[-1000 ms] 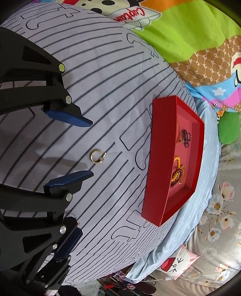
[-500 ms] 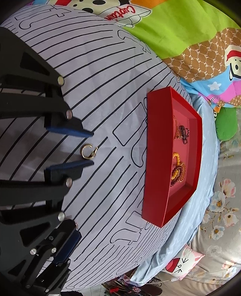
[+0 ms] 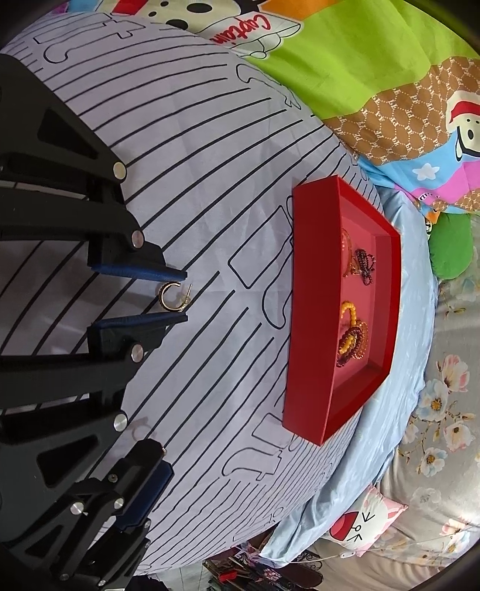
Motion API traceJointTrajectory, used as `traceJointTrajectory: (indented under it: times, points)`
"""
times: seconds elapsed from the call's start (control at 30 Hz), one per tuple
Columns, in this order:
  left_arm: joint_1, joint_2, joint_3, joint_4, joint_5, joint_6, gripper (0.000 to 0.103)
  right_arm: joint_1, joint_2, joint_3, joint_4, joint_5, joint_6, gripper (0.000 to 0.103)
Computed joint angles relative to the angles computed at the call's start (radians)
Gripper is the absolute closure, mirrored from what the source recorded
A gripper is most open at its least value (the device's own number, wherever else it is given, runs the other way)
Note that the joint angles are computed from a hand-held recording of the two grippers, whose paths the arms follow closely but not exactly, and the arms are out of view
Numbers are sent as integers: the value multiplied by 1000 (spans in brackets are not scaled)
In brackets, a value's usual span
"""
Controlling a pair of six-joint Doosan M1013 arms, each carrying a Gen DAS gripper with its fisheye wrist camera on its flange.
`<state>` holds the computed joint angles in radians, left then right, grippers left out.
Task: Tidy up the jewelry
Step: 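Grasp another gold hoop earring with the left tool while the right tool holds its earring, then carry both earrings into the red tray and open both tools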
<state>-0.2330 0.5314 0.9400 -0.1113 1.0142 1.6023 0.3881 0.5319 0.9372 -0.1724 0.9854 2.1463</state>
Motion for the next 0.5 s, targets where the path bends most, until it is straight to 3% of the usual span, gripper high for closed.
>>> traceJointTrajectory:
  times: [0.5]
  points:
    - [0,-12,-40,16,35,0,87,12,-3,-43,-43,-24,-16,84]
